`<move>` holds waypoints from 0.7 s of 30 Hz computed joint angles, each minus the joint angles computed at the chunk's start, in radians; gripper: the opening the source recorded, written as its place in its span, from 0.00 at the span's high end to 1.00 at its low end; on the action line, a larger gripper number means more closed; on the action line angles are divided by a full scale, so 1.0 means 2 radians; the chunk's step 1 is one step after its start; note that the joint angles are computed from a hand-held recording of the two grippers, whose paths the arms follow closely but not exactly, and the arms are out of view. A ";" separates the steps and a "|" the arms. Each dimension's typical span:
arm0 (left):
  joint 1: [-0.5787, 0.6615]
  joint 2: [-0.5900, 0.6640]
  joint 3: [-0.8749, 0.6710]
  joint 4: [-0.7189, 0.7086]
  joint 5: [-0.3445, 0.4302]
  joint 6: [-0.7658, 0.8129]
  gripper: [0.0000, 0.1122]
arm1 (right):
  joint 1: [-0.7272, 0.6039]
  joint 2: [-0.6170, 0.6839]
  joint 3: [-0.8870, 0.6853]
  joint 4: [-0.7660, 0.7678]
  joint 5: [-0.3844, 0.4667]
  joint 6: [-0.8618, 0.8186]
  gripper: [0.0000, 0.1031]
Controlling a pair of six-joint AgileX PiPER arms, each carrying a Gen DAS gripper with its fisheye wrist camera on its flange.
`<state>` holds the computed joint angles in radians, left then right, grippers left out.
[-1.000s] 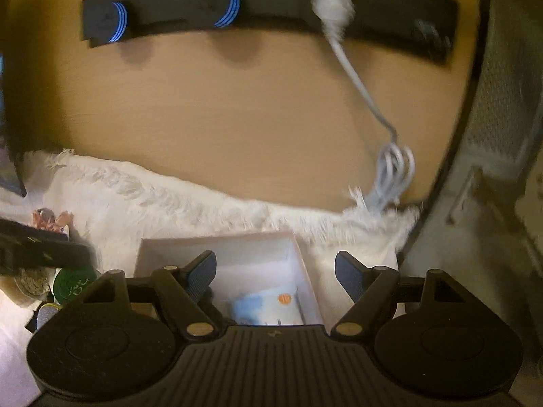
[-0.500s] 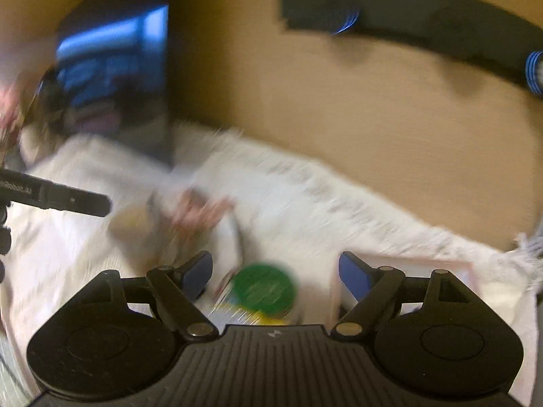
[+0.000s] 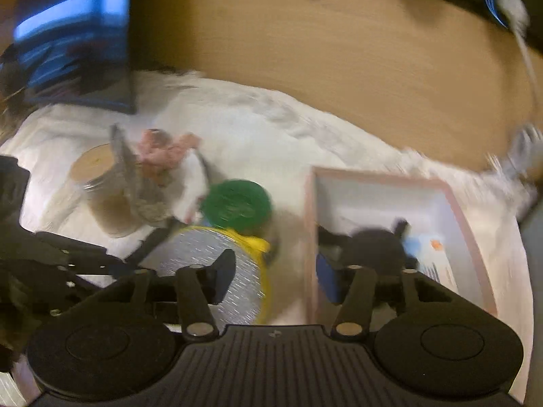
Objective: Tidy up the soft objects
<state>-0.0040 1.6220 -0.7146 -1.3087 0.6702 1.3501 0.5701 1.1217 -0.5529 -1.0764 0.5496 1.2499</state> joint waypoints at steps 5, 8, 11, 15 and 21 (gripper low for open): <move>-0.008 0.075 -0.036 -0.056 0.027 0.066 0.35 | -0.014 -0.032 0.025 0.017 0.021 0.010 0.50; -0.012 0.086 -0.033 -0.096 0.032 0.095 0.35 | -0.001 -0.046 0.044 0.013 0.046 0.036 0.50; -0.005 0.096 -0.042 -0.090 0.064 0.072 0.40 | 0.039 -0.052 0.061 -0.014 0.093 0.099 0.50; 0.012 0.092 -0.044 -0.067 0.107 0.040 0.84 | 0.084 -0.075 0.090 -0.017 0.128 0.158 0.50; 0.015 0.041 -0.026 -0.021 0.091 -0.017 0.84 | 0.092 -0.063 0.129 -0.020 0.094 0.203 0.50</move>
